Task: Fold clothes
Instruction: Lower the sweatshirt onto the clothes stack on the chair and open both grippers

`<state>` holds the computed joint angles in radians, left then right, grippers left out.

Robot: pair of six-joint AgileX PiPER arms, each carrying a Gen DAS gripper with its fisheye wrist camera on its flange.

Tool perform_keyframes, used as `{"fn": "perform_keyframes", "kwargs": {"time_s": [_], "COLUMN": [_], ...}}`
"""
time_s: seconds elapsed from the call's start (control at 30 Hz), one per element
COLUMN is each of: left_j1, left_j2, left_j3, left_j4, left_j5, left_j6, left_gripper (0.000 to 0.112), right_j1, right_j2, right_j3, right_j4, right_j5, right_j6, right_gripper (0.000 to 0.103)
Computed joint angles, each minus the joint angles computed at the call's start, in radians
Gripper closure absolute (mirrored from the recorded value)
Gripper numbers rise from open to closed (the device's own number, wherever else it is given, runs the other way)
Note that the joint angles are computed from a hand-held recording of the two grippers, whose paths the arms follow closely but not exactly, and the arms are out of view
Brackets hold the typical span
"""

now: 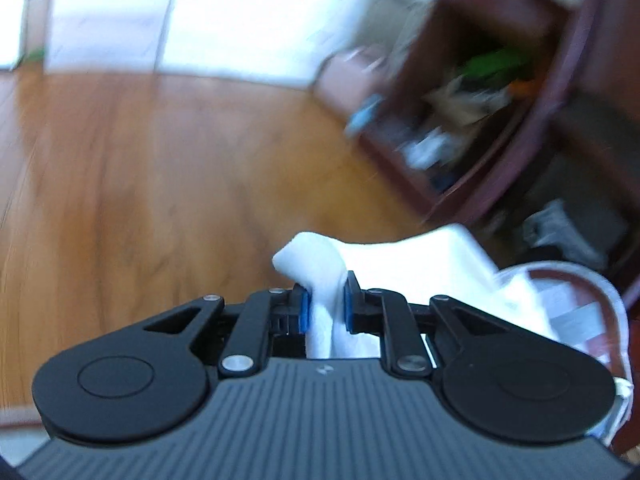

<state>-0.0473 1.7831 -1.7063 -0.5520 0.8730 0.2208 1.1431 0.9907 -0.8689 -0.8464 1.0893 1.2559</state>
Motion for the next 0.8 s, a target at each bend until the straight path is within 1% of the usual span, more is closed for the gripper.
{"fn": "perform_keyframes", "kwargs": {"time_s": [0.03,0.07,0.1,0.13,0.17,0.2,0.23,0.27,0.3,0.33,0.37,0.4,0.43,0.47,0.5,0.53,0.57,0.6,0.67,0.7,0.77,0.8], "left_j1": [-0.007,-0.016,-0.023,-0.027,-0.025,-0.019,-0.002,0.016,0.036,0.058,0.069,0.063,0.047,0.02,-0.01,-0.033,-0.054,-0.059,-0.053,-0.052,-0.066,-0.074], "left_j2": [-0.007,-0.019,-0.03,-0.069,-0.116,-0.162,-0.202,-0.238,-0.273,-0.306,-0.317,-0.312,-0.303,-0.291,-0.277,-0.271,-0.268,-0.266,-0.264,-0.269,-0.293,-0.309], "left_j3": [0.034,0.067,0.102,0.147,0.194,0.242,0.283,0.318,0.349,0.379,0.387,0.387,0.375,0.363,0.35,0.357,0.371,0.395,0.462,0.509,0.592,0.622], "left_j4": [0.035,0.072,0.105,0.097,0.063,0.007,-0.088,-0.188,-0.288,-0.388,-0.452,-0.475,-0.459,-0.414,-0.36,-0.339,-0.331,-0.355,-0.437,-0.478,-0.538,-0.558], "left_j5": [-0.015,-0.034,-0.053,-0.083,-0.114,-0.141,-0.151,-0.148,-0.136,-0.117,-0.073,-0.045,-0.023,-0.015,-0.009,-0.005,-0.003,0.005,0.032,0.028,-0.011,-0.03], "left_j6": [-0.006,-0.005,0.001,0.048,0.122,0.218,0.31,0.388,0.466,0.543,0.584,0.591,0.56,0.511,0.456,0.441,0.442,0.468,0.53,0.563,0.639,0.675], "left_gripper": [0.09,0.087,0.086,0.078,0.072,0.063,0.063,0.063,0.063,0.063,0.063,0.063,0.065,0.065,0.066,0.066,0.066,0.066,0.066,0.065,0.065,0.065], "right_j1": [0.007,0.02,0.045,0.072,0.101,0.108,0.076,0.004,-0.096,-0.196,-0.296,-0.396,-0.486,-0.538,-0.564,-0.579,-0.619,-0.683,-0.858,-0.934,-1.077,-1.142], "right_j2": [0.007,-0.007,-0.059,-0.11,-0.16,-0.213,-0.257,-0.283,-0.288,-0.259,-0.227,-0.188,-0.139,-0.092,-0.047,-0.017,0.0,0.007,-0.027,-0.069,-0.117,-0.132], "right_j3": [0.016,0.031,0.041,0.049,0.054,0.056,0.049,0.03,0.01,-0.013,-0.039,-0.058,-0.061,-0.059,-0.053,-0.038,-0.026,-0.011,0.039,0.078,0.138,0.164], "right_j4": [-0.003,-0.018,-0.051,-0.086,-0.121,-0.138,-0.14,-0.13,-0.099,-0.066,-0.027,0.011,0.038,0.034,-0.003,-0.049,-0.054,-0.02,0.155,0.255,0.455,0.555], "right_j5": [0.001,0.004,0.02,0.037,0.053,0.049,0.019,-0.016,-0.063,-0.092,-0.122,-0.163,-0.216,-0.242,-0.252,-0.247,-0.253,-0.284,-0.386,-0.431,-0.496,-0.524], "right_j6": [0.015,0.041,0.082,0.121,0.157,0.165,0.136,0.068,-0.017,-0.104,-0.197,-0.297,-0.391,-0.447,-0.463,-0.452,-0.463,-0.496,-0.585,-0.615,-0.672,-0.717], "right_gripper": [0.084,0.083,0.077,0.066,0.061,0.051,0.046,0.046,0.046,0.051,0.055,0.059,0.059,0.059,0.059,0.053,0.048,0.044,0.045,0.044,0.041,0.037]}}
